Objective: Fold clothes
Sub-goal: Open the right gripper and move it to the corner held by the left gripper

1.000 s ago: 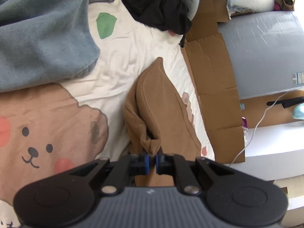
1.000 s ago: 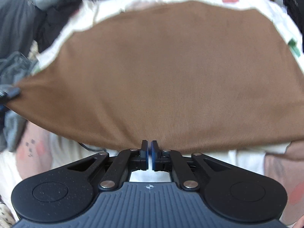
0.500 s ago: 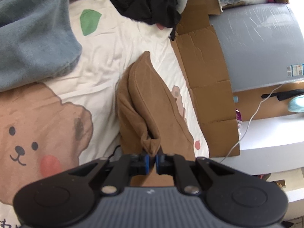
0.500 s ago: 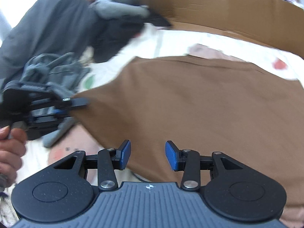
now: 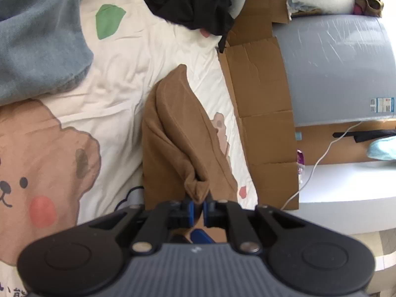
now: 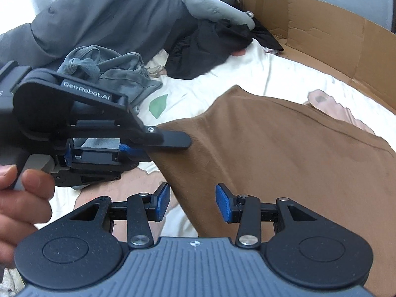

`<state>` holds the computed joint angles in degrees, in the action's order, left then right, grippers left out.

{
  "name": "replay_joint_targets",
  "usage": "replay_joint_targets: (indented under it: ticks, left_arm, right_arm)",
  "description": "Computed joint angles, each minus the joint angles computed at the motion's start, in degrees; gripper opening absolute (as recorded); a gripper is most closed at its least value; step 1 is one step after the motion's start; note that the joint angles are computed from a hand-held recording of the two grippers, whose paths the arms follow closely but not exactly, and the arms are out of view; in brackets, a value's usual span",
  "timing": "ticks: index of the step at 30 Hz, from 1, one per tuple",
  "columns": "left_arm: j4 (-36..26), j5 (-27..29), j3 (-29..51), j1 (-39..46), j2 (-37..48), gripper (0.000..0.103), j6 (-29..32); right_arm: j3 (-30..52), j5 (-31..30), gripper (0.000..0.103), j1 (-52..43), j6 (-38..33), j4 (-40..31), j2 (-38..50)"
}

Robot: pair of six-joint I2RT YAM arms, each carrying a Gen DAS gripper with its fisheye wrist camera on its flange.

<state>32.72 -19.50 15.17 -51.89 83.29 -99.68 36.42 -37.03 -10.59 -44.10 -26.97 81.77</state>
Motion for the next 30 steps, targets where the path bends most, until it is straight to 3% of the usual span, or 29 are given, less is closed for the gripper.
replay_joint_targets:
  ticks: [10,15,16,18,21,25,28,30]
  left_arm:
    - [1.1,0.4,-0.8,0.5,-2.3,0.007,-0.7]
    - [2.3,-0.3,-1.9,-0.1,-3.3,0.007,-2.2]
    - [2.1,-0.2,-2.1,0.0,-3.8,0.007,-2.2]
    - [1.8,-0.6,-2.8,0.1,-4.9,0.007,-2.7]
    - [3.3,-1.6,-4.9,-0.1,-6.7,0.007,-4.7]
    - [3.2,-1.7,-6.5,0.4,-10.1,0.008,-4.8]
    - [-0.4,-2.5,-7.4,1.2,-15.3,0.009,-3.0]
    - [-5.2,-3.3,-8.3,2.4,-20.2,0.023,-1.9]
  right_arm:
    - [-6.9,7.5,0.053,8.5,8.2,15.7,-5.8]
    - [-8.0,8.9,0.052,11.6,8.9,18.9,-6.0]
    - [-8.1,9.2,0.051,12.2,9.1,19.5,-5.9]
    - [-8.4,10.1,0.031,13.4,9.0,20.5,-5.7]
    - [-8.8,11.6,0.012,14.6,8.3,22.0,-5.1]
    - [-8.2,11.7,0.008,14.3,9.7,22.2,-3.7]
    - [-7.1,10.7,0.008,13.1,11.5,21.2,-2.4]
    - [-6.5,9.4,0.007,11.8,12.5,20.7,-1.6]
